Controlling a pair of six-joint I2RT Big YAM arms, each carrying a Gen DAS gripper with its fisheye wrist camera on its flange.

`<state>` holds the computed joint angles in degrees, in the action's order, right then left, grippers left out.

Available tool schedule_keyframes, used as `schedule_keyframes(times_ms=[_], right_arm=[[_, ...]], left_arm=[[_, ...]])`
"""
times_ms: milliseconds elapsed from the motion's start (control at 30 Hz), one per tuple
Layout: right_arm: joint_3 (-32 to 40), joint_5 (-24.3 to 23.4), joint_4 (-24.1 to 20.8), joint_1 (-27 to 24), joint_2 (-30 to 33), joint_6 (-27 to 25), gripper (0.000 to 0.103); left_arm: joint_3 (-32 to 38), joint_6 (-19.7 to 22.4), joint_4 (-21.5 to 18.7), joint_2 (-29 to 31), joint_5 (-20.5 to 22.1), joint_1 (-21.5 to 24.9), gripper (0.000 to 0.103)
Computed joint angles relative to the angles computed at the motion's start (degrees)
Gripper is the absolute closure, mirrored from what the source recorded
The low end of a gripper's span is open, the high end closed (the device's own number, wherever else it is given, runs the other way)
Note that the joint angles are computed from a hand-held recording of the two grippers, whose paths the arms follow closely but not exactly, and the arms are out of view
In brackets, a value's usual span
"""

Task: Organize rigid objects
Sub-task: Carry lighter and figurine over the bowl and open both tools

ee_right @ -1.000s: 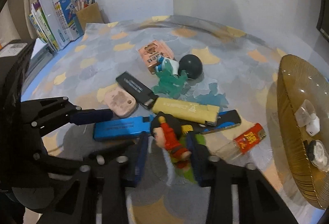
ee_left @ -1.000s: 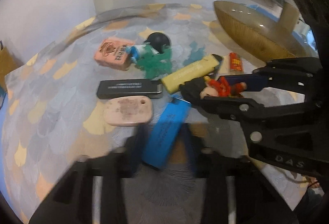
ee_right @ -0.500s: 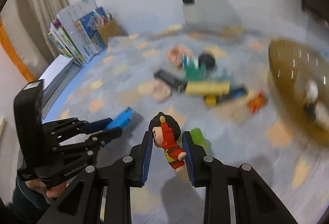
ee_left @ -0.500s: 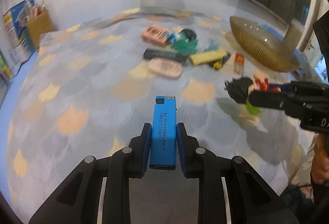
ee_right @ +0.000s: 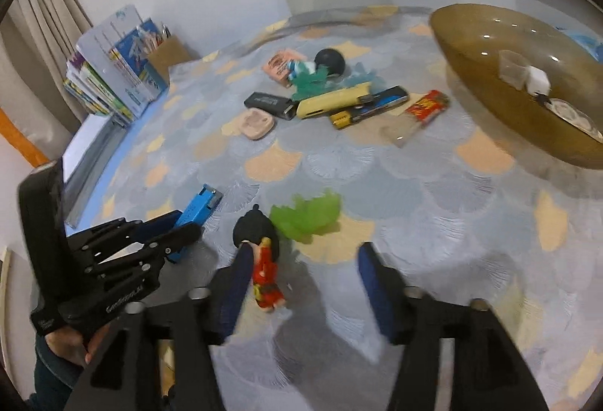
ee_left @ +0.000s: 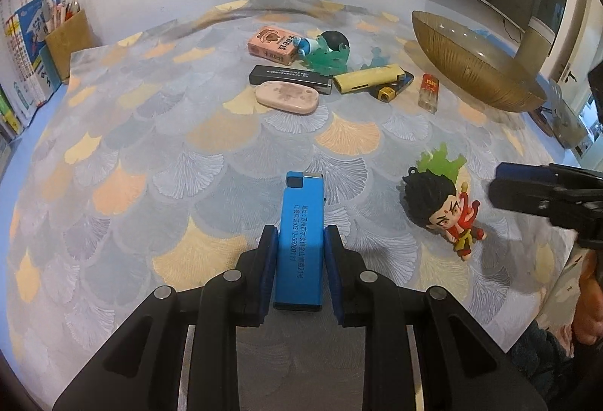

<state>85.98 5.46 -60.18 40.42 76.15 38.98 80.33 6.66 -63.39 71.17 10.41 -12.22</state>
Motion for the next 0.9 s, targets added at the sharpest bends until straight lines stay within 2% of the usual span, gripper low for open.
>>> schedule_keyframes(times_ms=[67,167,333,400,500,533,600,700,800,900], right_arm=[[-1.3,-1.4,1.6,-0.3,-1.5,-1.2,0.045],[0.5,-2.1,0.4,0.8,-0.4,-5.4,0.045],[5.6,5.3,-4.7,4.7,5.4,-9.5,0.045],[6.3,6.4,-5.6,4.9,6.9,-10.5,0.054],[6.1,4.9,-4.8,4.6,7.9,-11.0,0.062],[6.5,5.7,-5.1,4.8,8.5,-11.1,0.063],[6.9,7.7,-5.0,5.3,9.1,-12.0,0.074],[6.7,6.9,-4.2,5.3,8.8,-12.6,0.075],[3.8,0.3,1.2,3.9,5.6,-10.3,0.075],[2.3,1.0,3.8,3.2,2.3,-9.5,0.075]], left_arm=[[0.2,0.0,-0.1,0.2,0.6,-0.1,0.072],[0.4,-0.3,0.2,0.6,-0.8,-0.7,0.071],[0.7,-2.0,0.6,0.9,-2.1,-1.2,0.071],[1.0,-3.7,0.4,1.1,-3.1,-1.3,0.071],[0.7,-4.1,0.6,0.9,-6.6,-2.7,0.072],[0.6,-3.5,0.8,0.8,-7.6,-3.2,0.078],[0.6,-3.1,0.9,0.8,-7.2,-3.6,0.082],[0.7,-3.6,0.8,0.9,-6.9,-3.4,0.082],[0.6,-4.5,1.7,-0.3,-3.3,-2.4,0.082],[2.0,-6.2,2.5,-1.0,-0.1,-1.7,0.082]])
